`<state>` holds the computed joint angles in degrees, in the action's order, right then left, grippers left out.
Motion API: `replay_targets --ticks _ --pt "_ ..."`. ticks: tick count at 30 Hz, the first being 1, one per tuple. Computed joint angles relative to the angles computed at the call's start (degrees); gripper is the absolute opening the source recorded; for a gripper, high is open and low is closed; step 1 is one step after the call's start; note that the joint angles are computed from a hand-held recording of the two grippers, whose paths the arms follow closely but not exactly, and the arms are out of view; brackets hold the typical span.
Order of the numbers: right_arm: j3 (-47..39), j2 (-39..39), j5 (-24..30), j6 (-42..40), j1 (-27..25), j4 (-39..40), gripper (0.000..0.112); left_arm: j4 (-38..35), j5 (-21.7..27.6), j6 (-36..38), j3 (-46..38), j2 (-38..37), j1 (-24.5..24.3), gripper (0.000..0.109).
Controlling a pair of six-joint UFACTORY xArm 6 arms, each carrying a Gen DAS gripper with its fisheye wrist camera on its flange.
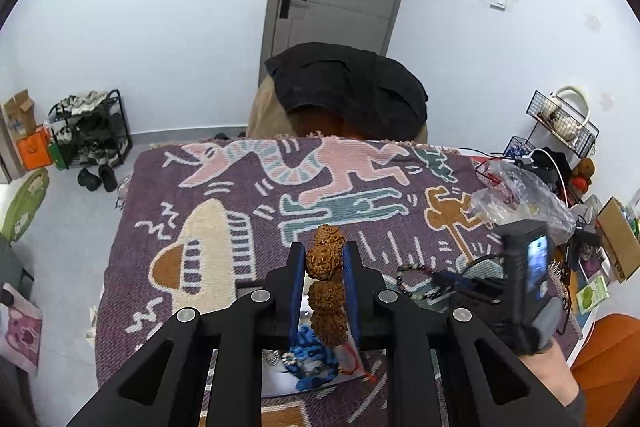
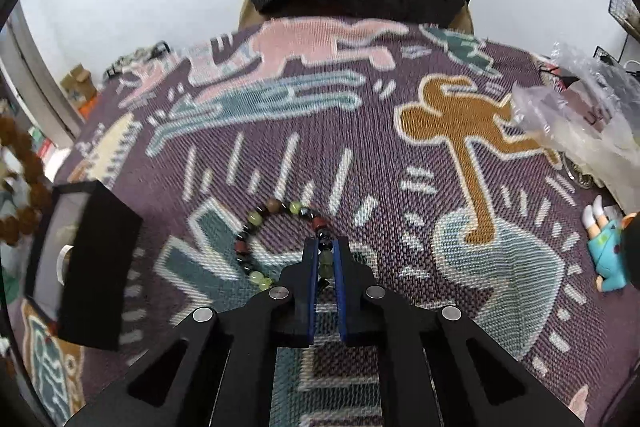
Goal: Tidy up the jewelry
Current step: 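Place the brown bracelet into the box with the left tool while the right tool grasps the dark bead bracelet, then lower the dark bead bracelet into the box and open the right tool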
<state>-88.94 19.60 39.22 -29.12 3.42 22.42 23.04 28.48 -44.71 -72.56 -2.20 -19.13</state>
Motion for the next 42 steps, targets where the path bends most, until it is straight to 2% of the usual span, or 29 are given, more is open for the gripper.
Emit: replay_targets --ticks 11,18,19,21,22,23,24,33,42 --pt "4.7 -9.5 -1.0 -9.2 0.1 12.6 0.009 -5.5 -2.2 3.6 4.8 -0.8 0.4 0.02" --pt "6.1 -13.7 0.6 -13.1 1.1 17.0 0.009 -6.5 0.4 6.0 4.6 0.0 -0.4 0.022" --pt "6.3 -14.1 0.9 -13.4 1.3 17.4 0.009 -7.1 0.5 6.0 4.9 -0.4 -0.1 0.026" --pt "6.8 -14.8 1.3 -13.9 1.8 17.9 0.009 -7.8 -0.7 5.8 6.6 -1.7 0.4 0.046" --pt "7.2 -15.1 1.3 -14.1 2.1 18.0 0.009 -7.0 -1.9 4.8 7.8 -2.6 0.8 0.061" --pt "7.5 -15.5 1.4 -14.3 2.4 18.3 0.009 -5.1 -2.9 3.0 9.0 -3.6 1.1 0.069" --pt "7.7 -15.8 1.8 -14.7 2.7 18.7 0.009 -2.8 -3.5 0.9 9.8 -4.4 1.4 0.071" --pt "9.0 -17.6 2.8 -15.6 6.0 19.5 0.009 1.7 -3.4 -3.3 15.0 -9.6 3.2 0.071" --pt "9.4 -17.5 3.6 -14.7 9.4 18.7 0.009 1.8 -4.6 -4.9 19.8 -12.6 5.5 0.071"
